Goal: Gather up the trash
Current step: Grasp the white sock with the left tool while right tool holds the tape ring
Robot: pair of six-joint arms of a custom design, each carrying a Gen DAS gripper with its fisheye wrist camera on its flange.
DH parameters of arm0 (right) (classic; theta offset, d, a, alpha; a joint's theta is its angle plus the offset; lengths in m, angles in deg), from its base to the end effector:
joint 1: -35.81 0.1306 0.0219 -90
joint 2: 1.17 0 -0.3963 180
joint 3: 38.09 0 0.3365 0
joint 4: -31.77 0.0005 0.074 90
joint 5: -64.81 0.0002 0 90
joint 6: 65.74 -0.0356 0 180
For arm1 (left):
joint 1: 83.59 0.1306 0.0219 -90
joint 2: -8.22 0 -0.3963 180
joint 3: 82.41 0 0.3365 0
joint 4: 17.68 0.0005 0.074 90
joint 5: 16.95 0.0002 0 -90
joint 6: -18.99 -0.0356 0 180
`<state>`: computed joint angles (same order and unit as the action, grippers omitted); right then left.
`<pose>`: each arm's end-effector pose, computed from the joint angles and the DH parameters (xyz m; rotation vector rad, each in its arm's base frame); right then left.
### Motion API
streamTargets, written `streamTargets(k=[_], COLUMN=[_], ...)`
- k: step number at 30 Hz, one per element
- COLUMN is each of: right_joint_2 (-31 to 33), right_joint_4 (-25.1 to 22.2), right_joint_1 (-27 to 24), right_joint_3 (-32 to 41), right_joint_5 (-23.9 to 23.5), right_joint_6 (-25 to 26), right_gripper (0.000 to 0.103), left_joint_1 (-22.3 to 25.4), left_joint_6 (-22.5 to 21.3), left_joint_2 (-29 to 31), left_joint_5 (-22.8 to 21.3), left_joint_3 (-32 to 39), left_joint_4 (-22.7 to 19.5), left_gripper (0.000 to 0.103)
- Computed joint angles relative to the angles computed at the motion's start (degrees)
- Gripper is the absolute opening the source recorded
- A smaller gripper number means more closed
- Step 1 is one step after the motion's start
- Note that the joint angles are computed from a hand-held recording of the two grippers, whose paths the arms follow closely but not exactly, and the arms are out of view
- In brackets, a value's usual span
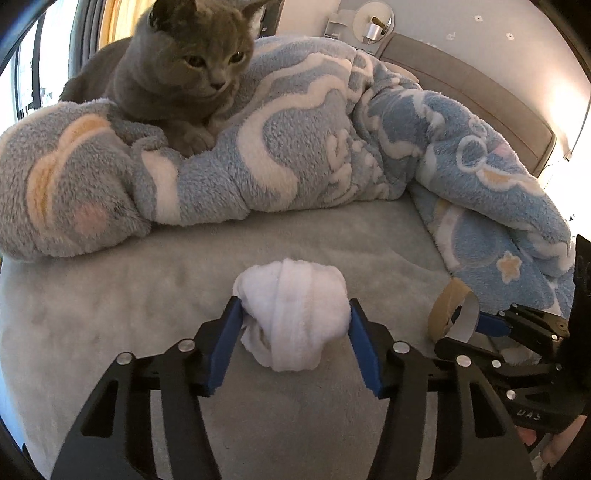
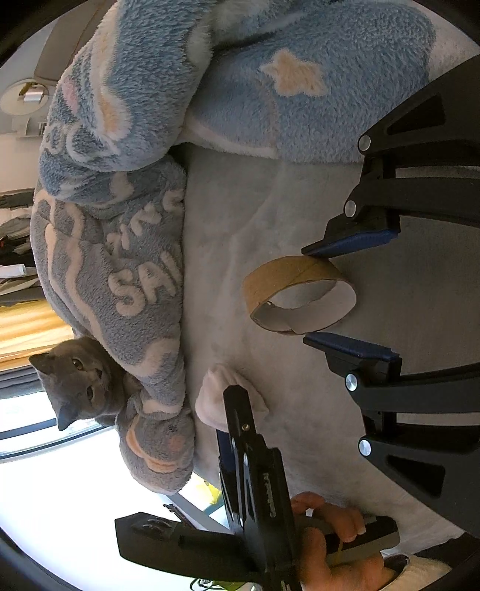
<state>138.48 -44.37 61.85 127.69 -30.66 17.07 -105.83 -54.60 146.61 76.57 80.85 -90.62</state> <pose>0.6243 0.3082 0.4514 -0.4475 2.4334 0.3706 0.6437 -0.2661 0.4537 0.1530 2.4390 -0.3807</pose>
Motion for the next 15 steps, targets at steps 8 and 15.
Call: streamTargets(k=[8, 15], right_joint_2=[-1.6, -4.7], right_joint_4=[1.4, 4.0], right_joint_1=[0.2, 1.2], right_joint_3=[-2.0, -6.9], right_joint_5=[-0.3, 1.0], right_joint_6=[-1.7, -2.1], right_gripper=[0.042, 0.042], left_joint_1=[0.1, -0.1], left_joint_6=[-0.3, -1.1], left_joint_2=[-4.2, -9.2], left_joint_5=[0.0, 0.4], left_joint_3=[-7.7, -15.7], left_joint_4=[4.1, 7.3], left_gripper=[0.04, 0.039])
